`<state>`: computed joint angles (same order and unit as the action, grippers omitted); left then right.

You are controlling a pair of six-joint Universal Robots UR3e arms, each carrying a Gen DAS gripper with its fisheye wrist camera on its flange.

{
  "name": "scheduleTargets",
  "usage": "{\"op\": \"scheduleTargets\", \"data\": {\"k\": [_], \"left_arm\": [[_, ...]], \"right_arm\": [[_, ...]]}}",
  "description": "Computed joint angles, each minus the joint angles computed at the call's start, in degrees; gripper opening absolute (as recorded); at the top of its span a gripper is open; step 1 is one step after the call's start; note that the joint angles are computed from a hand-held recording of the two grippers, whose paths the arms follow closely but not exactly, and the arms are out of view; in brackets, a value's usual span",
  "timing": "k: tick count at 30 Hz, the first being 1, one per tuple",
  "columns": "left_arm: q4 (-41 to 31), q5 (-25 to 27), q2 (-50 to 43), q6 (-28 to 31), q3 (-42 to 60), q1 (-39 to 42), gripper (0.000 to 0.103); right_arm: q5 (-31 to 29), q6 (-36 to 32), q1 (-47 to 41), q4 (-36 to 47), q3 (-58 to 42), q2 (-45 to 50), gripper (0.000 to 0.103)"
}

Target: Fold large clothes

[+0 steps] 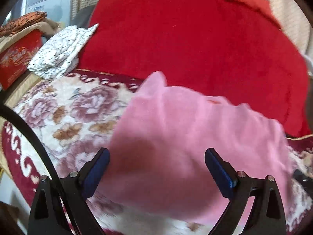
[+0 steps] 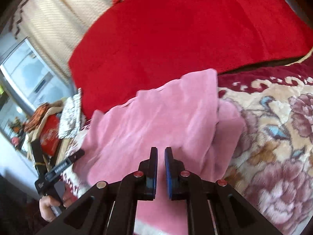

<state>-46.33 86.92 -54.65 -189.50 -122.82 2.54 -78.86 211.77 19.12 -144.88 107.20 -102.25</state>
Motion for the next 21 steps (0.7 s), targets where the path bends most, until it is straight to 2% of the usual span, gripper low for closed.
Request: {"op": "scheduleTargets", "data": {"k": [2,5,8,11,14,16,18,21], "left_arm": [[1.6,2.9,-2.2,-0.2,0.6,-5.3,0.098],[-0.7,12.5,-12.5,-1.1,4.9,-15.8,0.098],[0.1,16.0,-16.4,-1.7,5.9,-18.7,0.098],[1.5,13.4,-14.2,-1.8,5.2,-17.0,0.098],[7.3,10.2,-11.4,-1.6,2.8,-15.9,0.098],[9.6,10.1,-12.5,-0.5,2.9,-16.9,0.098],[9.0,10.0,-15.8,0.5,4.2,-18.1,0.098],[8.7,11.0,-20.5,0.5,5.2,-19.2,0.1]], "right_arm": [[0.0,-0.1,1.9,1.4,-1.2,1.3,0.01],[0.8,-0.2,2.8,7.7,-5.3,6.6,0.009],[2.8,-0.2,1.4,6.8,-4.6,5.6,0.009],[0.0,0.2,1.4,4.6,-4.3,4.1,0.011],[-3.7,1.5,1.3,0.6,-2.8,3.3,0.011],[-4.9,2.8,0.6,-1.3,-2.3,3.2,0.011],[-6.1,2.7,0.0,-0.3,-3.5,4.7,0.01],[-1.2,2.7,-3.2,2.1,-3.5,7.5,0.009]]}}
